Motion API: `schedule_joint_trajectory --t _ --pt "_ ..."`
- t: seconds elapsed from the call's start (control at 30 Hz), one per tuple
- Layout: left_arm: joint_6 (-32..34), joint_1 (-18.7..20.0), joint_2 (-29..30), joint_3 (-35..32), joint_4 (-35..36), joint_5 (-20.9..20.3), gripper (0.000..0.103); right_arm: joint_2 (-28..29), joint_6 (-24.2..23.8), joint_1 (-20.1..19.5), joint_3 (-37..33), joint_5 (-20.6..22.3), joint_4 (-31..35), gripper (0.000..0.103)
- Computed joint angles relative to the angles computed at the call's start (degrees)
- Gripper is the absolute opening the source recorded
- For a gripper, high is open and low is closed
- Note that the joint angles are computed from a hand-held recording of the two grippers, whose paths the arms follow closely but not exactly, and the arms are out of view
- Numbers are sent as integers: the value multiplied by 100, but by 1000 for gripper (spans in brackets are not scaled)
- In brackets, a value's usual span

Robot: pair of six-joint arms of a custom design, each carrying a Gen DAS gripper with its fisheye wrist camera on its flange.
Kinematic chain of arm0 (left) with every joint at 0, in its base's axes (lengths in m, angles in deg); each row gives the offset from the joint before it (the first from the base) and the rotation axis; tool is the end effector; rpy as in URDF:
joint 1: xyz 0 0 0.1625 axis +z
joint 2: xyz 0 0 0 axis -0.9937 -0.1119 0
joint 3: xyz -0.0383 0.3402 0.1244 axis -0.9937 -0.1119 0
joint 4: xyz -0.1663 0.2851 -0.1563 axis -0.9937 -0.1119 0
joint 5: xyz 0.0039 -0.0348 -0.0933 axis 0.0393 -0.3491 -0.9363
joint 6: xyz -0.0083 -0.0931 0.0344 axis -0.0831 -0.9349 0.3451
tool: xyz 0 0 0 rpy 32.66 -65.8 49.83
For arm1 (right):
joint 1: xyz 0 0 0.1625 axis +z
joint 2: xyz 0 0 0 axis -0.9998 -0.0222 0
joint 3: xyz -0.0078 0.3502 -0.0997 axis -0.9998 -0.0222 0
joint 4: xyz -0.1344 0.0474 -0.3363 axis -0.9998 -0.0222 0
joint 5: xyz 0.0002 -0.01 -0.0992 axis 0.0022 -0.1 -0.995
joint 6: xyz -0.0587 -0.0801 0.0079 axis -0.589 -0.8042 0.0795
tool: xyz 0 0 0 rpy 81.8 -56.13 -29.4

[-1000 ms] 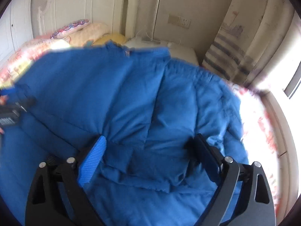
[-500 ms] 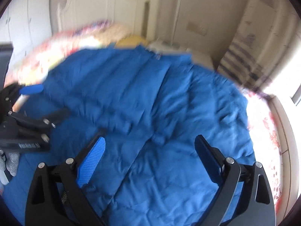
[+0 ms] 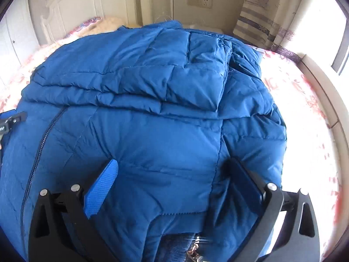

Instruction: Fold large clothes

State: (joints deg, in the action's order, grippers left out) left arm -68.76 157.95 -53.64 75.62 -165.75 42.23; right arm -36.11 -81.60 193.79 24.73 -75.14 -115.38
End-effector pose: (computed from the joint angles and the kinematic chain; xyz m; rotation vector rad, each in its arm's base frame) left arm 0.0864 -0.4815 0.2584 0.0441 2.1943 -0.7573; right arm 0.2215 -0.5447 -0.0475 0.6750 -2.2862 0.5575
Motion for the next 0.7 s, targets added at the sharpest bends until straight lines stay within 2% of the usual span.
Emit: schedule_joint_trajectory --t 0.03,0.07,0.1,0.13,0.17,0.27,0.33,0.37,0.4,0.47,0.5,0.63,0.7 --pt "-3 -71 39 38 -80 178 99 51 45 95 -56 -232 8 99" --pt "62 -244 123 173 -399 595 99 82 174 203 -77 -410 11 97" --pt "271 -418 182 351 -848 823 99 2 242 326 106 -367 -135 95" --pt "373 -549 134 508 -1057 811 99 -61 159 387 262 -184 -298 95" --pt "362 -743 -100 794 -1109 592 99 -113 44 494 463 -3 -476 95" --pt "438 -1182 -360 1364 -1195 367 99 -96 -314 690 778 129 -327 95" --pt "466 -1248 -100 1464 -1000 503 99 171 -497 666 714 -68 -131 97" --pt "502 -1166 191 1424 -993 658 99 221 -449 633 757 14 -333 100" --pt "543 -1122 242 1413 -1166 574 99 129 -287 562 850 148 -295 100" --pt "260 -974 -36 1318 -790 356 99 53 -173 644 914 -8 -240 100" --pt "50 -1008 -166 1354 -614 479 99 23 -152 732 979 -163 -339 100" --pt "-221 -1335 -1085 2031 -471 712 99 -423 -292 755 1608 35 -835 100" --pt "-622 -1575 -1619 2467 -5 923 99 -532 -282 784 1954 -44 -949 100"
